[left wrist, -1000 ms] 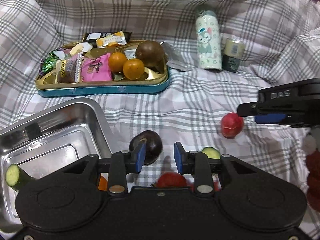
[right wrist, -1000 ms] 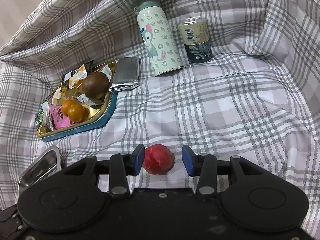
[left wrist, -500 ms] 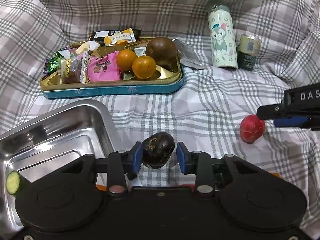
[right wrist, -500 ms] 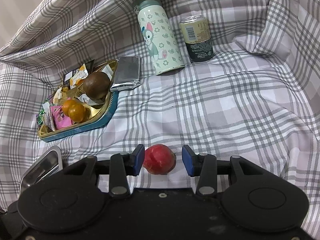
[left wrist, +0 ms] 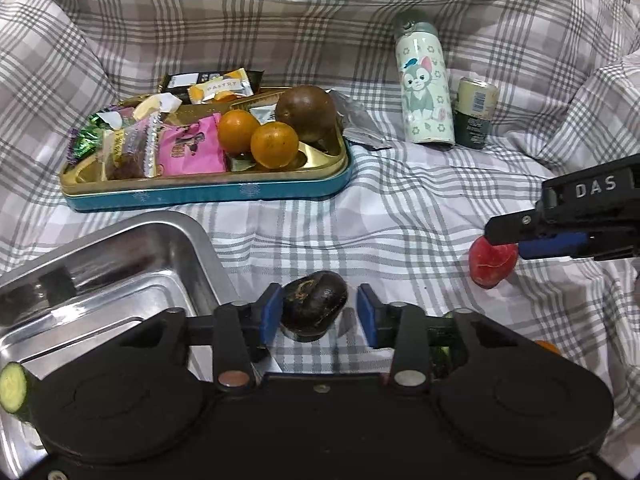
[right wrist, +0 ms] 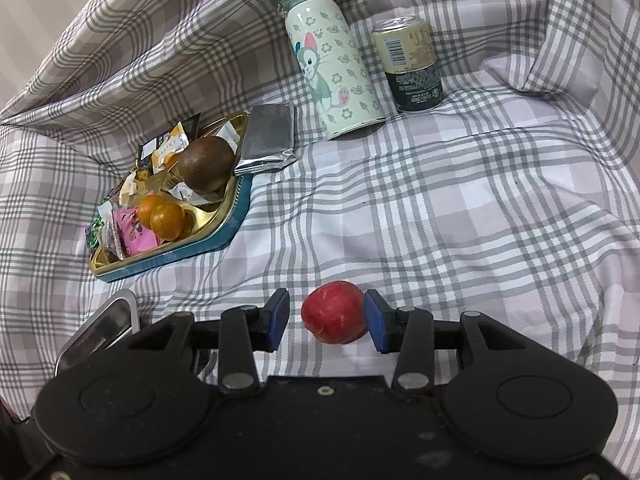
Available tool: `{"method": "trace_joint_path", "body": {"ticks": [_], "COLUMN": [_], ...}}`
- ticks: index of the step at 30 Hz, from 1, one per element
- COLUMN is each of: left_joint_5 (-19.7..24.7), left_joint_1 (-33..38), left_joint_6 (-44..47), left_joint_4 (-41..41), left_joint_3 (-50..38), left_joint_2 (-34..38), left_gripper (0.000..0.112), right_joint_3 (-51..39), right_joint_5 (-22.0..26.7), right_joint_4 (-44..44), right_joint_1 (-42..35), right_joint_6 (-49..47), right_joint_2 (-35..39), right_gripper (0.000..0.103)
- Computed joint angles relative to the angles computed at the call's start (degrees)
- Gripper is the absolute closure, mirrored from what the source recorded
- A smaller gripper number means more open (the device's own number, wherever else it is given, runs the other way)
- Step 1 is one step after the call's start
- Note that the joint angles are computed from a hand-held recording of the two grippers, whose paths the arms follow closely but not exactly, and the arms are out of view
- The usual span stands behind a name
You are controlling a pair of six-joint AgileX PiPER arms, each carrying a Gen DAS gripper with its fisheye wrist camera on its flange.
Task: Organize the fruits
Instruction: 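Close the left gripper on the dark brown fruit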
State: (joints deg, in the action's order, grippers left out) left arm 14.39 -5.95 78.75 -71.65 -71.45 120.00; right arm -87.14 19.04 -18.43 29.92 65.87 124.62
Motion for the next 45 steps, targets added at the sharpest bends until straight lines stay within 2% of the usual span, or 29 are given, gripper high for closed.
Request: {"method": "trace_joint_path", "body": {"ticks": [2, 5, 10, 15, 19, 26, 33, 36, 40, 42, 43, 45], "left_joint_5": [0.58, 0.41, 2.25, 2.88, 2.21, 2.4, 10.69, 11.19, 9.73, 10.87, 13.74, 22.44], "left_joint_1": [0.32, 0.44, 1.09, 1.24, 0.78, 0.44, 4.16, 4.18, 3.24, 3.56, 4.48, 6.78], "left_joint_6": [2.06, 1.41, -4.32, -5.75, -4.58, -2.62, -5.72, -3.1, 5.12, 8.24, 10.22, 7.33], "left_joint_4": [-2.02, -0.66, 3.57, 4.52, 4.1, 2.56, 0.27, -2.3, -7.92, -10.32, -11.84, -8.33], "left_joint_3": [0.08, -0.22, -1.73, -2.7, -2.89, -2.84, -5.75, -5.18, -2.65, -1.88, -1.75, -4.15], "left_joint_2": [0.21, 0.49, 1.11, 1.85, 2.19, 2.31, 3.84, 3.58, 2.33, 1.93, 1.93, 3.13], "left_gripper": [0.059, 0.059, 0.057, 0.056, 0.055, 0.052, 0.052, 0.052, 0.052, 0.052, 0.052, 0.052], "right_joint_3": [-0.85, -2.0, -3.86, -6.81, -9.31, -10.39, -9.84, -8.87, -7.71, -7.52, -7.62, -6.98], "right_joint_5": [0.69, 1.88, 4.32, 6.5, 9.47, 10.55, 11.36, 11.71, 10.93, 10.91, 11.0, 10.69], "right_joint_4": [-1.41, -5.12, -9.72, -4.63, -7.36, -8.27, -12.06, -14.89, -15.12, -15.28, -15.39, -16.3], "right_joint_1": [0.37, 1.01, 1.9, 1.71, 2.71, 3.08, 3.73, 3.79, 3.5, 3.53, 3.61, 3.64], "right_joint_6": [0.96, 3.84, 7.67, 2.46, 3.6, 4.12, 8.37, 11.64, 12.65, 12.81, 13.1, 14.49], "right_joint_2": [0.54, 1.27, 2.42, 4.46, 5.63, 6.31, 5.97, 5.36, 4.68, 4.54, 4.59, 4.25], "right_gripper": [0.057, 0.057, 0.057, 0.057, 0.057, 0.056, 0.058, 0.058, 0.058, 0.058, 0.058, 0.058]}}
